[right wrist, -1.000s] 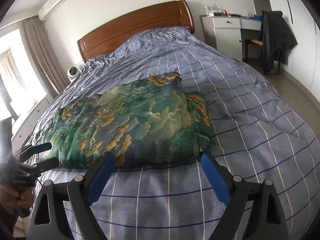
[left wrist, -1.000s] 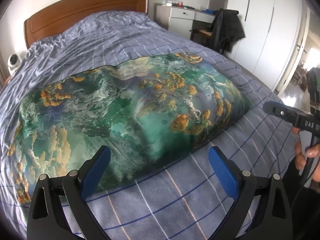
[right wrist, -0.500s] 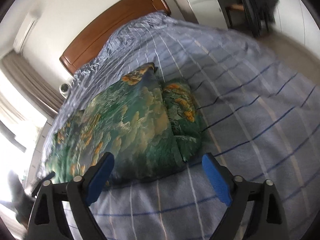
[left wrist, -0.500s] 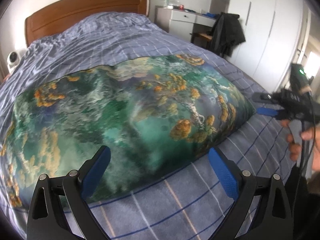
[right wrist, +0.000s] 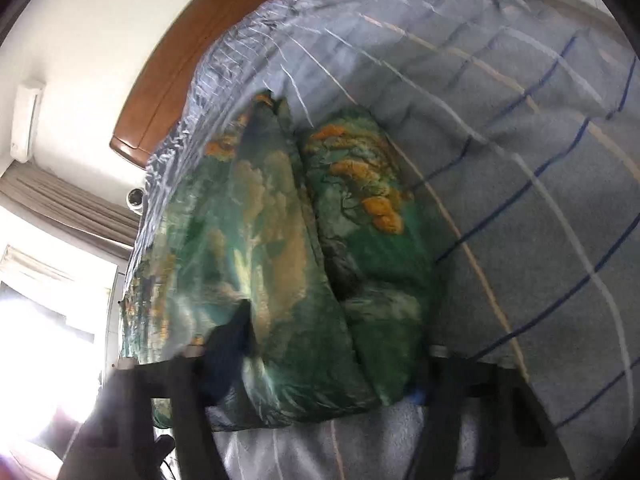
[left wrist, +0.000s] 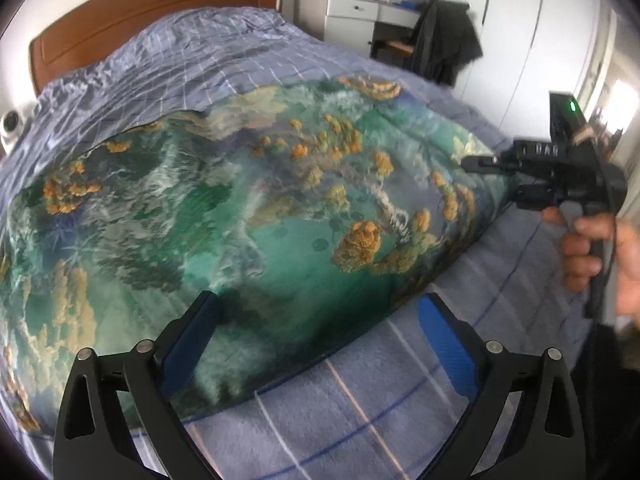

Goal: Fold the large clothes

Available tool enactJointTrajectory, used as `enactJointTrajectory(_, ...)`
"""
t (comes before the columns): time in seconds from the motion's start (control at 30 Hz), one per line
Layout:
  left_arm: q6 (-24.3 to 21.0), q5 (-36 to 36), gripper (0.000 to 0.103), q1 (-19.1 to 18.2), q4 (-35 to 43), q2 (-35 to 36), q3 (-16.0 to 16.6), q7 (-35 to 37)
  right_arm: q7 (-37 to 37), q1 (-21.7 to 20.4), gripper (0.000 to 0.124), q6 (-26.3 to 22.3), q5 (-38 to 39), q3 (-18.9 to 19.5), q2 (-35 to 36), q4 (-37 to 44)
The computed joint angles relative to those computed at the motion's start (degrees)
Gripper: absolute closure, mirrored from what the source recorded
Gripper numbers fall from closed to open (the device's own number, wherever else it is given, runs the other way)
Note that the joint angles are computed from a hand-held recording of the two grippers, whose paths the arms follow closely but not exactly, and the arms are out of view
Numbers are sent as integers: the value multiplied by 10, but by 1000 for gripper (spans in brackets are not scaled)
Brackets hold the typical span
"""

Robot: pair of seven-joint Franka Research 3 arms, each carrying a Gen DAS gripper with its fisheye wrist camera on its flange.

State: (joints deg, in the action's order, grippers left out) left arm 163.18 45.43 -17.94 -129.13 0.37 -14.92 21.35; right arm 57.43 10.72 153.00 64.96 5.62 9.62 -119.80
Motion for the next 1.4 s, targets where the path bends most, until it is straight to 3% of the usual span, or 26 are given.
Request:
enactJointTrajectory(0.17,47,-75,3,14,-35,-70,7,30,-104,22,87,55,43,10,-65,-33)
enactJointTrajectory(0.23,74,-158,3,2,-41,-92,25,100,-154,43,88,85,55,14,-93,-44)
enactJointTrajectory(0.4,58,-468,3,-118,10,-95,123,395,-263,101,88,135,65,17,-147,-50)
enactJointTrajectory(0.5,44,-599,3,-155,47,-91,149,514,-298,137,88,160,40,24,-167,-51)
enactJointTrajectory(0.63,11,-690,3,-154,78,-83,153,594,-334,185,88,202,-16,34,-177,-60)
enactJointTrajectory(0.9,-76,-577,4,-62,84,-73,82,493,-504,302,88,270,-10,15,-195,-102)
enactJointTrajectory(1.0,-89,-617,24,-44,84,-68,71,510,-575,331,88,271,40,-8,-200,-107)
enactJointTrajectory(1.07,-97,-622,48,-30,90,-65,58,512,-565,321,89,274,22,4,-206,-116)
enactJointTrajectory(1.13,-94,-621,62,-18,91,-64,46,510,-563,319,90,269,17,1,-204,-115)
enactJointTrajectory(1.27,-87,-607,70,-3,86,-67,33,498,-571,331,89,277,27,-4,-209,-120)
enactJointTrajectory(1.33,-88,-593,72,3,77,-76,32,483,-581,336,83,277,34,-7,-210,-122)
enactJointTrajectory(1.4,-79,-609,72,1,52,-95,38,485,-604,343,53,263,56,-14,-221,-124)
